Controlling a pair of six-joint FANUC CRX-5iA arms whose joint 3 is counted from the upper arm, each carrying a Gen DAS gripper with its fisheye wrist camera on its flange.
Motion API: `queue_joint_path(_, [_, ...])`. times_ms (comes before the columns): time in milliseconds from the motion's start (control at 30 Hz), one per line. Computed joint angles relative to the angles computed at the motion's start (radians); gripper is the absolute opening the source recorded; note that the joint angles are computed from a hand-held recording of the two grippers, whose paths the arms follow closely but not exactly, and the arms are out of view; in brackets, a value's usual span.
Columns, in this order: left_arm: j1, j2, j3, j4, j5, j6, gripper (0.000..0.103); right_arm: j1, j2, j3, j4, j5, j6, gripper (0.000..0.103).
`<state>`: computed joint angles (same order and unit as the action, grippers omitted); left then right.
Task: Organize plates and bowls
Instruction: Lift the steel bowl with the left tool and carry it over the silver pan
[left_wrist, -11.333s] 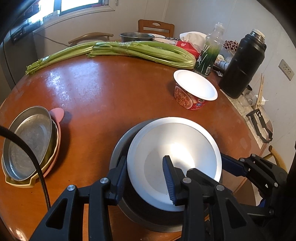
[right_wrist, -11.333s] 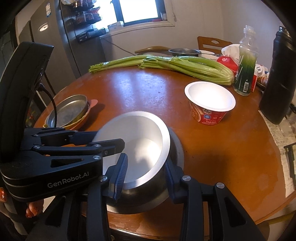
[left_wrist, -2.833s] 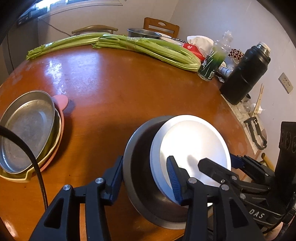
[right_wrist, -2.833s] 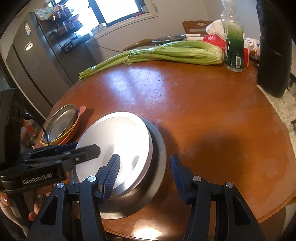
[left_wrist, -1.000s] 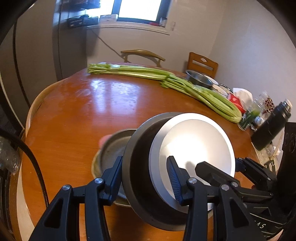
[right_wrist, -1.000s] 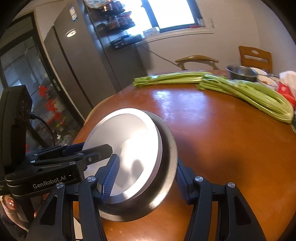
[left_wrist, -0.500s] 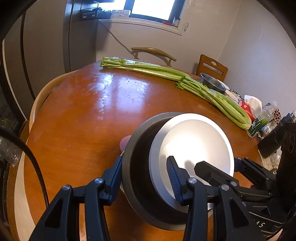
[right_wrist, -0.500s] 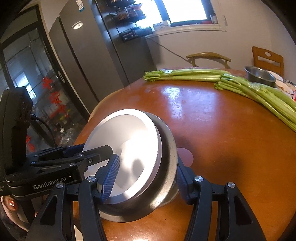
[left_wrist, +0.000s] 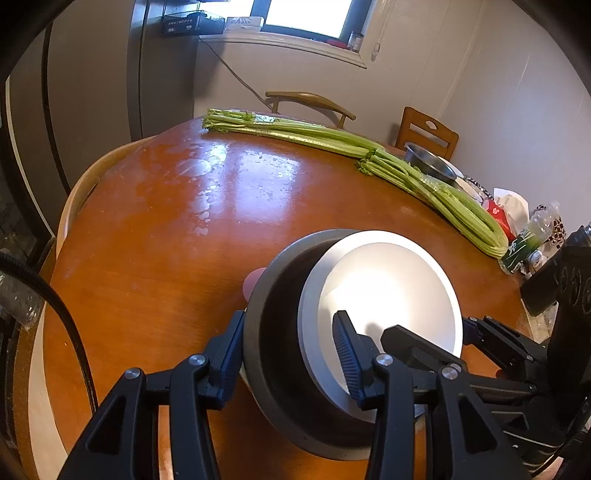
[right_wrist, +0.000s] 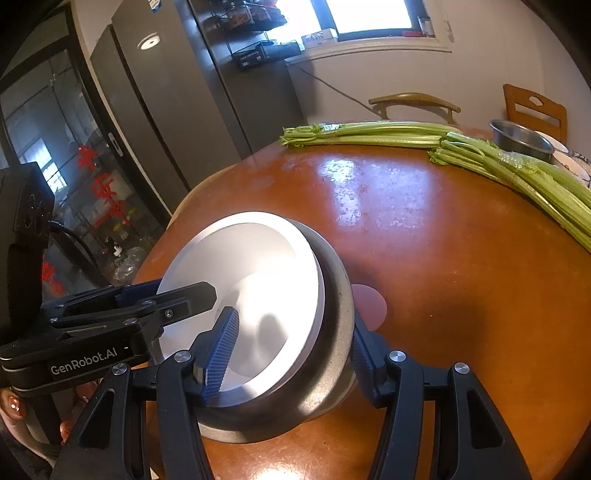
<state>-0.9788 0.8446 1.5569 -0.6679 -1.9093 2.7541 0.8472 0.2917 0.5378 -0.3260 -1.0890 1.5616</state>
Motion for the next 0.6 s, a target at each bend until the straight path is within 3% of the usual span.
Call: queue_joint_path(600, [0.010, -0.024, -0.066, 0.021, 0.023, 0.025, 0.047, 0.009, 0.007, -0.011, 0.020, 0.000, -0.015, 0.060])
